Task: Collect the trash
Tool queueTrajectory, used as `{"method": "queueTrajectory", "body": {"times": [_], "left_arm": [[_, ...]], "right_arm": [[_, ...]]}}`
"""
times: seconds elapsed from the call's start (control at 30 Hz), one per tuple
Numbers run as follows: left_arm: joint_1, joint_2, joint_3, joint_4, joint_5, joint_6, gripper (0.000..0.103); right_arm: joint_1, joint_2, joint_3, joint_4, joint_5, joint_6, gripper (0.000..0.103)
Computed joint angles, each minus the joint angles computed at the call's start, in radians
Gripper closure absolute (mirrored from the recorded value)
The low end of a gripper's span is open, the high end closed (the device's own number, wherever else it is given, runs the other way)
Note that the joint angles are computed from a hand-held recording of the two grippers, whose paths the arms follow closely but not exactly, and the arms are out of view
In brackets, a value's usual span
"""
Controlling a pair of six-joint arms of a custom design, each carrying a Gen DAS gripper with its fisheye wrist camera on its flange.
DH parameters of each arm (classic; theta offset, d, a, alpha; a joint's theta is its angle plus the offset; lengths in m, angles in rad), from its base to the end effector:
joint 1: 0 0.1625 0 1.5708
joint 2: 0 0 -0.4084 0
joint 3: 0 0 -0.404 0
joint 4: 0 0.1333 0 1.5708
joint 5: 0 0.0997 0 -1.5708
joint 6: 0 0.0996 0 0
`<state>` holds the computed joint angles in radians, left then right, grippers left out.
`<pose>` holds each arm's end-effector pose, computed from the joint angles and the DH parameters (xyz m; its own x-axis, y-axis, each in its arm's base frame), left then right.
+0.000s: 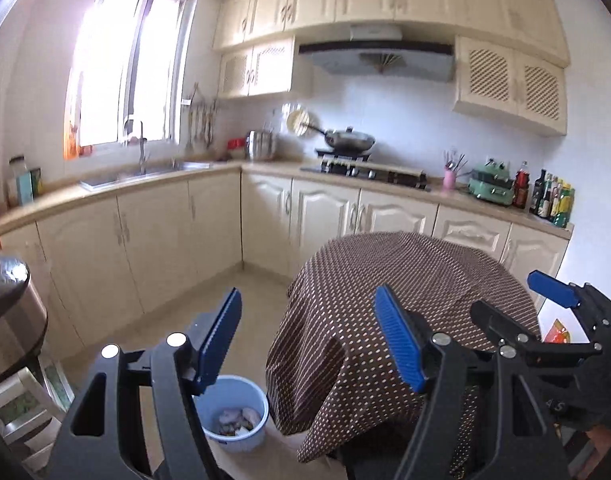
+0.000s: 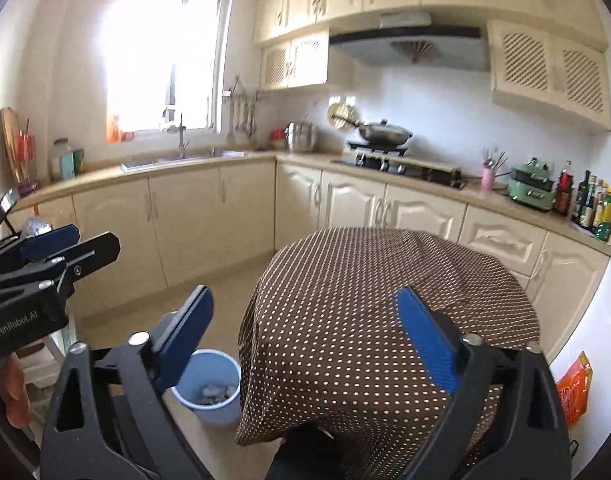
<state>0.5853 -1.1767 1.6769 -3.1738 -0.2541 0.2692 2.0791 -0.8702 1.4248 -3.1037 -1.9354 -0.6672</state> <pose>-0.3554 -0.5111 0.4235 -0.7280 -0.1918 -0.6582 0.5909 0.3114 -0.7442 0.4454 -0.5985 0.2927 -0.5860 -0.4561 0.6697 -0.8076 0.2618 -0.5284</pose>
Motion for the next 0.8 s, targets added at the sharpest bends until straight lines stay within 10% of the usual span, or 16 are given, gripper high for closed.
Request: {"method": "queueTrajectory", "body": {"times": [0.8], "left_arm": [[-0.096, 0.041, 0.027, -0.418, -0.01, 0.362, 0.014]], "right_arm": [[0.025, -0.099, 0.182, -0.269, -0.011, -0.051, 0.007]]}}
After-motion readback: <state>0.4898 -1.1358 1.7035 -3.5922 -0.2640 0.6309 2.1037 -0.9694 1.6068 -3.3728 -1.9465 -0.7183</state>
